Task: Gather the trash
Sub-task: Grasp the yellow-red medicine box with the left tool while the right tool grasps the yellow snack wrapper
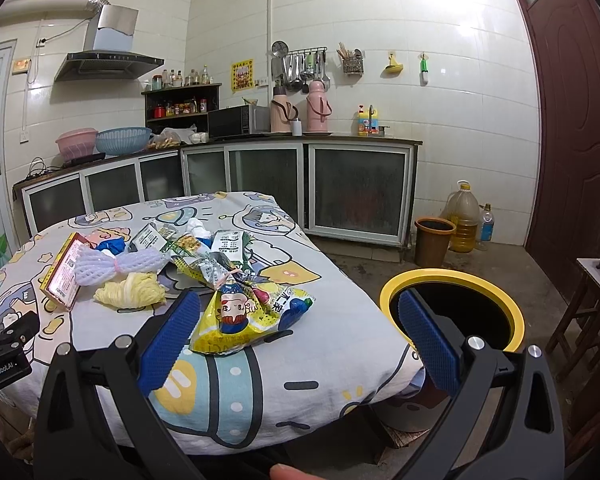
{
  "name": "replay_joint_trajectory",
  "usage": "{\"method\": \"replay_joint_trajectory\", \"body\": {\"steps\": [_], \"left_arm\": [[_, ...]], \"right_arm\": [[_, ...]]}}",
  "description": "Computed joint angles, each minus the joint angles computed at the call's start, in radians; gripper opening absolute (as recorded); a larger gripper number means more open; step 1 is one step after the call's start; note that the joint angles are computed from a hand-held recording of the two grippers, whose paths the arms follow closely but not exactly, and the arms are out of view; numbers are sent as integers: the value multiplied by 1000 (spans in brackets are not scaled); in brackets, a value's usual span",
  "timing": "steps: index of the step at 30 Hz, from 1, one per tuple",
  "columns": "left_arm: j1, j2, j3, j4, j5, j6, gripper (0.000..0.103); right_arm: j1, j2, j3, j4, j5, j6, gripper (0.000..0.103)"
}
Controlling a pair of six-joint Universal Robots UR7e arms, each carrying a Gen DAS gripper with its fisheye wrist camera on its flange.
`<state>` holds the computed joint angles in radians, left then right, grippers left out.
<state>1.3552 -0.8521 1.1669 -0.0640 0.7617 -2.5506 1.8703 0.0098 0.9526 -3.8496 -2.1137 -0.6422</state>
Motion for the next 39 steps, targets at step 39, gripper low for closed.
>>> {"method": "replay_joint_trajectory", "body": {"steps": [39], "left_arm": [[50, 30, -106, 162, 158, -19, 96]], "right_arm": [[-113, -232, 130, 523, 458, 235, 96]]}}
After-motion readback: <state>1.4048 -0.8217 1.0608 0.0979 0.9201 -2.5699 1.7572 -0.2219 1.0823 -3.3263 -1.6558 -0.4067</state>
